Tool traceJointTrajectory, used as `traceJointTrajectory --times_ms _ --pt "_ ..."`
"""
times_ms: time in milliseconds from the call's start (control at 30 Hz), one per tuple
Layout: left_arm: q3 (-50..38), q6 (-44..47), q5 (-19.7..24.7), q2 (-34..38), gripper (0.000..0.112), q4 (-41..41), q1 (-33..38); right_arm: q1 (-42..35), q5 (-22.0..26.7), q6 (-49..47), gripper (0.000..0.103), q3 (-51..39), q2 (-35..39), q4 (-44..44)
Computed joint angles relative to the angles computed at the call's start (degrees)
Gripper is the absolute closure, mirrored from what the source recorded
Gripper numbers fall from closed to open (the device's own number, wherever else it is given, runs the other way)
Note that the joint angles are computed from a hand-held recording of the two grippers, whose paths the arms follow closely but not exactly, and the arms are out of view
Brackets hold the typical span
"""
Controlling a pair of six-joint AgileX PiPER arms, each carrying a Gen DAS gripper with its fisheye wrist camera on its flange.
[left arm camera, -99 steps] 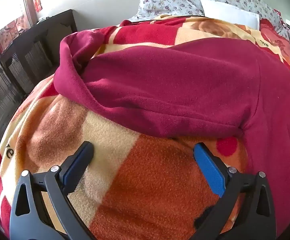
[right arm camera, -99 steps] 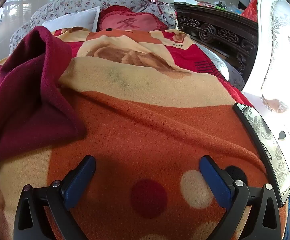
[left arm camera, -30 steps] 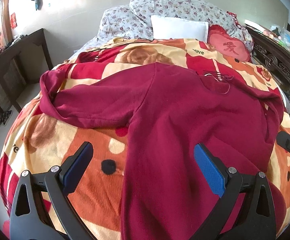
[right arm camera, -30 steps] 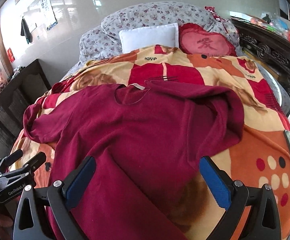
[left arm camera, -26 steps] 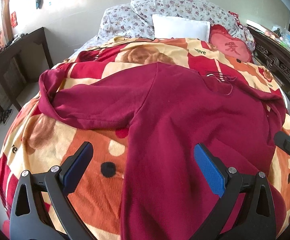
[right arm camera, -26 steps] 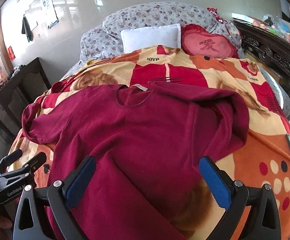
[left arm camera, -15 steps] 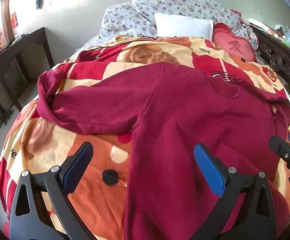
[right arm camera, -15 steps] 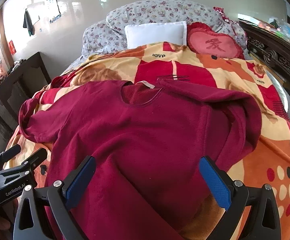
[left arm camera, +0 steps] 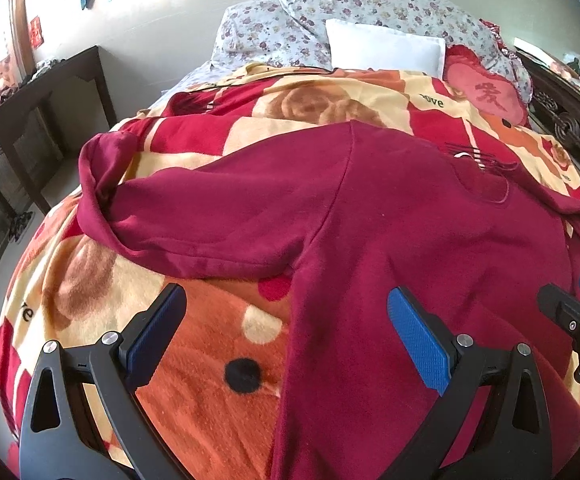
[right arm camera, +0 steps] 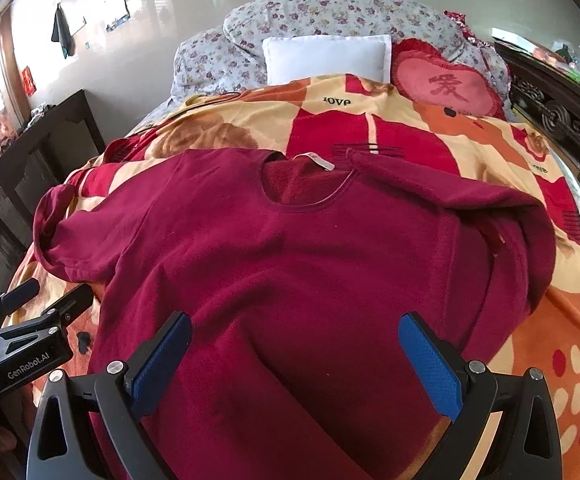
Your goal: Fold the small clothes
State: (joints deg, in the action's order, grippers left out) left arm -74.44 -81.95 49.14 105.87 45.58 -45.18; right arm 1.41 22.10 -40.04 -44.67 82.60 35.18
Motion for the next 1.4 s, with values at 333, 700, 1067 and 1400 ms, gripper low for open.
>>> traceJointTrajectory --times_ms 333,700,1067,1400 --pt "-0.78 1.28 -0.73 1.03 0.011 -0.59 1.63 1.98 -1.27 2.72 0.001 -1.92 2.88 -1.57" --pt "-1.09 2.68 -1.39 1.3 0.011 -0.67 3.93 3.34 -1.62 3.88 0.001 -3.91 6.01 -2.43" --pt "0.31 4.79 -0.72 -1.43 0.011 1.57 15.04 5.96 -0.78 4.88 0.001 -7.68 8.87 -2.41" --pt "1.47 7.69 -6.41 -2.65 0.011 1.05 30.6 8.93 -0.6 8.08 0.001 -10.44 12.89 -5.04"
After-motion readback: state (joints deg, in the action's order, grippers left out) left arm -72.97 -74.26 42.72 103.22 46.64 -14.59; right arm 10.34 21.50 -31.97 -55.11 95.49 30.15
